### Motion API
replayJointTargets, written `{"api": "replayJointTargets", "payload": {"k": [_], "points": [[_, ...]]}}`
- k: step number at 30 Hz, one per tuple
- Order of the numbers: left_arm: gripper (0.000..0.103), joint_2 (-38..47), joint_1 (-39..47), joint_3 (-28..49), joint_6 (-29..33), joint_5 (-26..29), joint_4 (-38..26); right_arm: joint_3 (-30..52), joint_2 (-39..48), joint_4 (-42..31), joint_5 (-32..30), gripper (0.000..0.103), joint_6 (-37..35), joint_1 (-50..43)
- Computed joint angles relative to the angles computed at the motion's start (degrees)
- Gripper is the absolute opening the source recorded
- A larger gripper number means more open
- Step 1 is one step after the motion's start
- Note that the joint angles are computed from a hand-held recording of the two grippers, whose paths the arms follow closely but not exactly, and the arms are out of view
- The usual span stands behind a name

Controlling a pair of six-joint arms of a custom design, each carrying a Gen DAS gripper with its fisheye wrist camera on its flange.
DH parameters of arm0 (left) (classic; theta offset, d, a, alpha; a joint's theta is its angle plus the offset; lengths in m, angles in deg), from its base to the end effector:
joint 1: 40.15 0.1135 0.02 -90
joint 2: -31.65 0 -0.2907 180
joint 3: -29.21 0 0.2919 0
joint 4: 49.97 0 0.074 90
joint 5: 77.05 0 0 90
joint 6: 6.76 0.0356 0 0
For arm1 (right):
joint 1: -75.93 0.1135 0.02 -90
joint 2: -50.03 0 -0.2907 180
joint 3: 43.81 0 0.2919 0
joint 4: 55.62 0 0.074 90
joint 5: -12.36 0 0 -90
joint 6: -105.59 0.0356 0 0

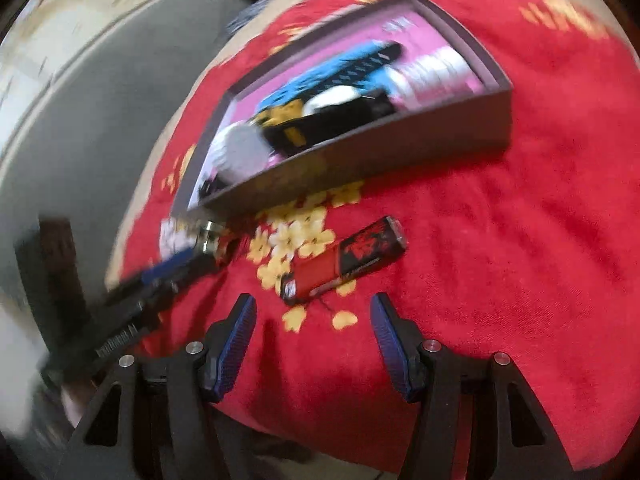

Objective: Organize rigid objects

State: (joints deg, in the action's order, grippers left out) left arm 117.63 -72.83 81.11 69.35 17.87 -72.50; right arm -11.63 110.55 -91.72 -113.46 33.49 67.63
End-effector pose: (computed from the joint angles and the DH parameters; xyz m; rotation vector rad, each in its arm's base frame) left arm 0.2522 -0.1654 0.1485 0.4591 2.5686 -0.4123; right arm 0.1794 -0.0051 0.1352 0.4061 2.5910 0.8920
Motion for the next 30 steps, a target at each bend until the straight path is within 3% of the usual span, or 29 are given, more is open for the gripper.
{"api": "replayJointTargets", "payload": {"k": [10, 11, 13, 16, 18, 23, 30], "points": [[0.045, 5.42, 0.51, 2.38, 0.13, 1.64, 2.49, 0.22, 7.17, 12.76, 1.36, 0.059, 10.43, 2.82], [0.045, 5.77, 0.34, 2.49, 0.3, 1.64, 2.67, 0.36, 7.65, 13.66, 2.48, 0.056, 10.94, 3.68], [0.045, 6.21, 0.16, 2.68, 0.39, 1.65, 3.08, 0.83, 8.69, 14.2, 4.02, 0.038, 10.93, 4.58], [0.043, 6.76, 0.03, 2.93, 0.59, 1.41, 3.68, 0.37, 9.65, 15.92, 4.12, 0.02, 11.34, 4.23], [0.043, 6.81, 0.18, 2.8, 0.63, 1.72, 4.18, -0.24, 9.82, 17.1, 3.38, 0.019, 11.37, 3.33], [0.042, 5.81, 0.1, 2.4, 1.04, 1.77, 4.68, -0.49, 4.99, 13.72, 2.92, 0.014, 9.54, 3.18], [0.042, -2.85, 0.96, 0.52, 0.37, 2.6, 4.24, 2.76, -6.02, 4.63, 2.22, 0.012, 4.49, -1.55]]}}
